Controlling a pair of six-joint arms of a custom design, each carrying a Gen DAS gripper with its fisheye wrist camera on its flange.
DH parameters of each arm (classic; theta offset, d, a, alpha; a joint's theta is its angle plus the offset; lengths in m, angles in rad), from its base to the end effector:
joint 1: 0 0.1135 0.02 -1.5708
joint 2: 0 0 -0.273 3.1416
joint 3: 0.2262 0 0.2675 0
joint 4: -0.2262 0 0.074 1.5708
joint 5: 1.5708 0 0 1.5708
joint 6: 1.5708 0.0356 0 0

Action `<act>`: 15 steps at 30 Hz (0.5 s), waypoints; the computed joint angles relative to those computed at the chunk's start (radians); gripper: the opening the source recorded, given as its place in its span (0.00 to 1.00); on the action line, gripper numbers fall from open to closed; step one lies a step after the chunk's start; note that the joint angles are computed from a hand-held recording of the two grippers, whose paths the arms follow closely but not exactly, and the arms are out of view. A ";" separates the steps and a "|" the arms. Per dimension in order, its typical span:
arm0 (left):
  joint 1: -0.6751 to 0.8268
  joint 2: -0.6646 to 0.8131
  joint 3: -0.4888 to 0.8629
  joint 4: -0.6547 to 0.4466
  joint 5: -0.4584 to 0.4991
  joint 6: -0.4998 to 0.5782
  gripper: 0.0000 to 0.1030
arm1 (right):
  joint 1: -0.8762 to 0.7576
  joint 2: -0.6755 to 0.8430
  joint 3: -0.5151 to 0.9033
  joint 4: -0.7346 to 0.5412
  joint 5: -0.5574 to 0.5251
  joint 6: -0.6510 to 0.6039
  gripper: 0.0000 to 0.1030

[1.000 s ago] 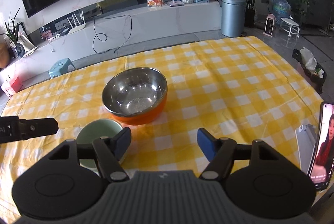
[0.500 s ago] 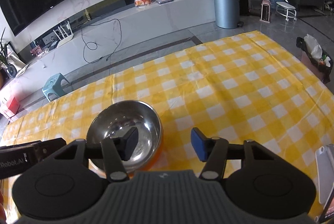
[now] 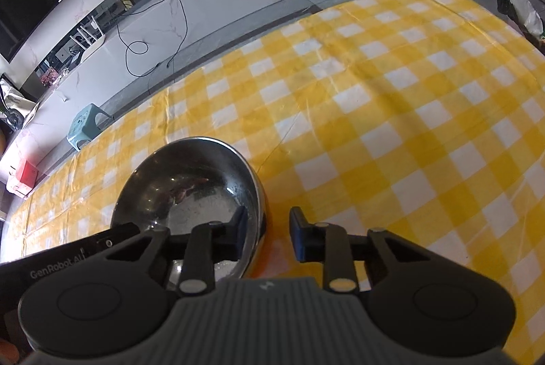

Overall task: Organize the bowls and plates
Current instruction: 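Close the right gripper on the orange bowl rim and lift it, then carry the orange bowl and lower it into the blue bowl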

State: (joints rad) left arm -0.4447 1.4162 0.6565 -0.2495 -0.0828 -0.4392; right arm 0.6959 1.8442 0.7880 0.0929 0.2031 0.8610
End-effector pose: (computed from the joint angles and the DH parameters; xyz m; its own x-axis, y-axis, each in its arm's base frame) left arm 0.2419 -0.1120 0.1545 -0.8570 -0.0610 -0.5118 0.0272 0.9862 -0.1631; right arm 0.2628 0.2101 0.0896 -0.8199 0.2831 -0.4976 0.1264 0.9372 0.3250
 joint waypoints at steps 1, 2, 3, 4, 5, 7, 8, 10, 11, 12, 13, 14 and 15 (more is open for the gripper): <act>-0.001 0.004 0.001 0.006 0.008 0.002 0.39 | -0.001 0.005 0.002 0.002 0.001 0.001 0.22; 0.000 0.005 0.001 0.009 0.015 0.006 0.33 | -0.002 0.007 0.004 0.002 0.001 0.003 0.19; -0.001 0.008 0.003 0.010 0.020 0.012 0.30 | -0.002 0.009 0.004 0.004 0.002 0.004 0.17; -0.004 0.011 0.007 0.005 0.020 0.014 0.25 | -0.003 0.010 0.004 0.008 -0.001 0.005 0.16; -0.014 0.026 0.023 0.001 0.016 0.011 0.21 | -0.004 0.011 0.005 0.010 -0.005 0.006 0.13; -0.018 0.032 0.031 -0.001 0.026 0.014 0.10 | -0.012 0.016 0.007 0.021 -0.018 0.001 0.09; -0.022 0.035 0.039 -0.007 0.025 0.009 0.09 | -0.011 0.018 0.016 0.010 -0.013 0.001 0.08; -0.037 0.029 0.046 -0.022 -0.004 0.003 0.08 | -0.004 0.017 0.027 -0.007 -0.001 -0.002 0.08; -0.043 0.022 0.046 -0.025 -0.010 -0.001 0.07 | -0.001 0.014 0.027 -0.012 0.004 0.000 0.08; -0.044 0.012 0.046 -0.032 -0.009 -0.003 0.06 | 0.001 0.009 0.025 -0.016 0.009 0.004 0.08; -0.044 0.001 0.044 -0.037 -0.007 -0.002 0.05 | 0.001 0.002 0.020 -0.017 0.012 0.005 0.08; -0.040 -0.015 0.042 -0.041 -0.002 0.001 0.05 | 0.002 -0.010 0.012 -0.016 0.015 0.006 0.08; -0.041 -0.031 0.040 -0.049 -0.003 0.000 0.05 | 0.003 -0.025 0.001 -0.013 0.014 0.008 0.08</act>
State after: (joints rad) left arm -0.4856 1.3847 0.6962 -0.2981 -0.0857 -0.4396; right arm 0.6984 1.8191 0.7887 0.0799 0.2173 0.8689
